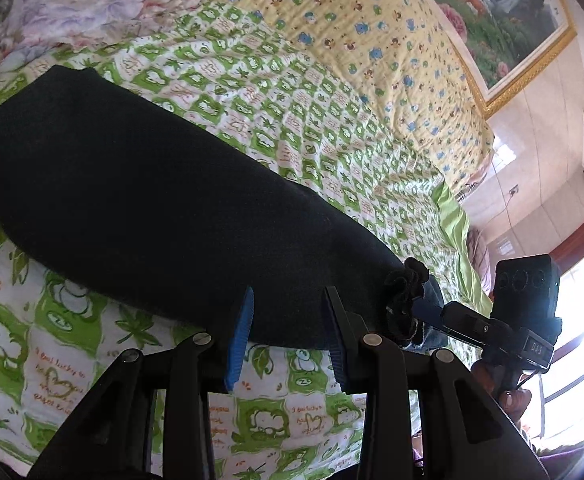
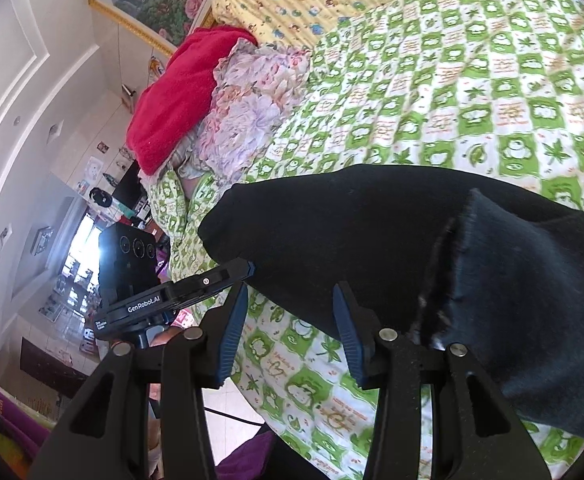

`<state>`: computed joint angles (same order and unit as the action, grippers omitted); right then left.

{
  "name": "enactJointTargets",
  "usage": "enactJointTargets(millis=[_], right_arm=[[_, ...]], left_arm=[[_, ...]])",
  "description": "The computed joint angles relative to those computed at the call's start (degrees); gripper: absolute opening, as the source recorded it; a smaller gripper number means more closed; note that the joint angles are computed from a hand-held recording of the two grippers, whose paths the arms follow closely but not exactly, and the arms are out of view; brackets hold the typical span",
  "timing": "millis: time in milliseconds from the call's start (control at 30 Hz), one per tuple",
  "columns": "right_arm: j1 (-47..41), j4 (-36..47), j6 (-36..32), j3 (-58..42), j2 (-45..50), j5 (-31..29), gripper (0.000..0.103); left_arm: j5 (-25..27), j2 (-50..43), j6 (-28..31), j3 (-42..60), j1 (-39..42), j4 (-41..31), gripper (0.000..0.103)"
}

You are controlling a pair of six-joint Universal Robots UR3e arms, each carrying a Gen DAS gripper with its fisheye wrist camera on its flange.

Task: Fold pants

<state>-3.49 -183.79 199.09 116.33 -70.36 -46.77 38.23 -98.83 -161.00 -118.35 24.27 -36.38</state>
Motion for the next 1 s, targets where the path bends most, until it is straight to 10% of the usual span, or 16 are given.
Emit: enactJointTargets(millis=[1000], right_arm=[[12.5, 35.8, -8.6, -61.4, 28.3, -4.1, 0.053]], left_arm=[[-0.5, 1.6, -7.3, -7.5, 20.0, 1.2, 0.059]])
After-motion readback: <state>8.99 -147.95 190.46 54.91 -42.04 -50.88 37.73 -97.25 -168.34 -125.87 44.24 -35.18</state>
